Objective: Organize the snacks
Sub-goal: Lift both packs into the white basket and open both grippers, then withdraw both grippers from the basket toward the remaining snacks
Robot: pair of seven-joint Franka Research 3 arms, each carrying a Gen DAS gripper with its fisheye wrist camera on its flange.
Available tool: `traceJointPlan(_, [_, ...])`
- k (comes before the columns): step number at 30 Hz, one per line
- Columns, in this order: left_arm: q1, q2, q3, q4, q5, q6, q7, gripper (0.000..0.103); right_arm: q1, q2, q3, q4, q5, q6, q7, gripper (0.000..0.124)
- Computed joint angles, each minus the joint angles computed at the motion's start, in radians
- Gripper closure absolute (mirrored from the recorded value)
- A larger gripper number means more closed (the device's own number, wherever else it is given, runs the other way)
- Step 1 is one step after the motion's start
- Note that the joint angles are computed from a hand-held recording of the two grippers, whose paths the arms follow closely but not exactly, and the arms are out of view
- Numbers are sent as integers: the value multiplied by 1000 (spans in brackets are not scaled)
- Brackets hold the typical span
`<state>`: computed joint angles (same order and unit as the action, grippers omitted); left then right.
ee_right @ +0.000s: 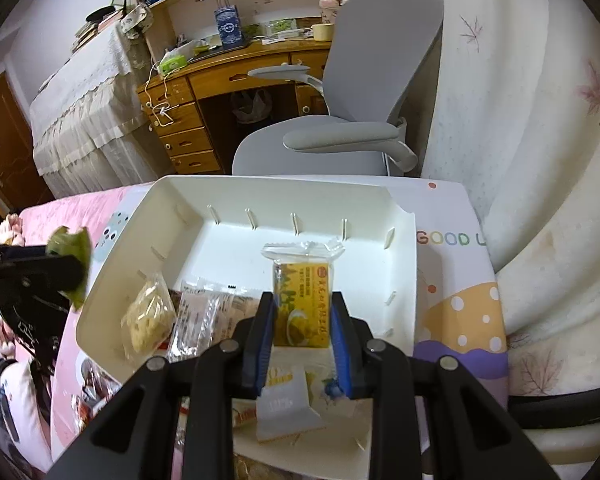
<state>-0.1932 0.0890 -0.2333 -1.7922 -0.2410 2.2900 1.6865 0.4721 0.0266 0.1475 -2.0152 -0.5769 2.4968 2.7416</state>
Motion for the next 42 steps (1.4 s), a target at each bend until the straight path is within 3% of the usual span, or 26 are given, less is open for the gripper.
traceJointPlan(2, [-2, 11, -3, 2, -14, 15, -11, 47, -5, 3, -4, -3, 13, 16, 1, 97])
traceJointPlan(4, [0, 14, -6, 0, -39, 24, -10, 34, -10, 5, -7, -10, 50, 36, -21, 96])
traceJointPlan(6, [-1, 9, -6, -7, -37, 29, -24, 31, -13, 11, -9, -10, 109, 23, -57, 92])
traceJointPlan(17, [-9, -109, 14, -102, -11, 11, -113, 28, -25, -73, 12, -93, 177, 50, -58, 84])
traceJointPlan(27, [-66, -347, 44, -324, -6, 6, -188, 28, -59, -273, 94, -274, 253, 68, 2, 79])
traceJointPlan(42, [-162, -725, 99, -658, 32, -45, -321, 28, -47, -511, 195, -507, 516, 67, 4, 77])
